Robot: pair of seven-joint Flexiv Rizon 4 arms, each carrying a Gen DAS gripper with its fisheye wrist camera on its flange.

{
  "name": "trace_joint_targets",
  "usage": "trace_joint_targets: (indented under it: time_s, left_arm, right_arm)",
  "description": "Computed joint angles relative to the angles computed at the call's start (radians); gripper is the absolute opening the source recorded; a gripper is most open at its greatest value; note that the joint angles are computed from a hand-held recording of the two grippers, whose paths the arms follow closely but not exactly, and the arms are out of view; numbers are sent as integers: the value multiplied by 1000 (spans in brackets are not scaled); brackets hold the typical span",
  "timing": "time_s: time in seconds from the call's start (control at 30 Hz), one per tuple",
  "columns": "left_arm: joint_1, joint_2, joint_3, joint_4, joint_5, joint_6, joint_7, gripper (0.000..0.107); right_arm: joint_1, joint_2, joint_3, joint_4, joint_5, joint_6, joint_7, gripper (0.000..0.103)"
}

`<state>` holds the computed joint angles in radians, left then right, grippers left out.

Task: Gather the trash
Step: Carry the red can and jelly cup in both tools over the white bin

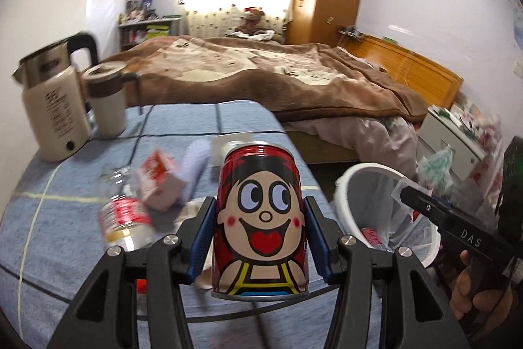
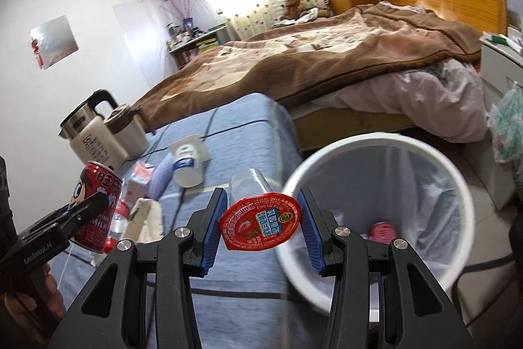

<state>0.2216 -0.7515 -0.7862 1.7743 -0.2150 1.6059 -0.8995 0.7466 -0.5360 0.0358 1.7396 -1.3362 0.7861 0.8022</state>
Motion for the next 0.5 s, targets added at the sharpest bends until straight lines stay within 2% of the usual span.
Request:
trace_joint_targets:
  time_s: [0.1,0.5]
  left_arm:
    - [-5,-13,-35,-3,-2,-31,17,55]
    - [-133,-36,-36,-42,-55,-127,124,55]
  right_arm:
    - [-4,34,9,47,7,-26,21,45]
    - [-53,138,81,212,81,-116,70,45]
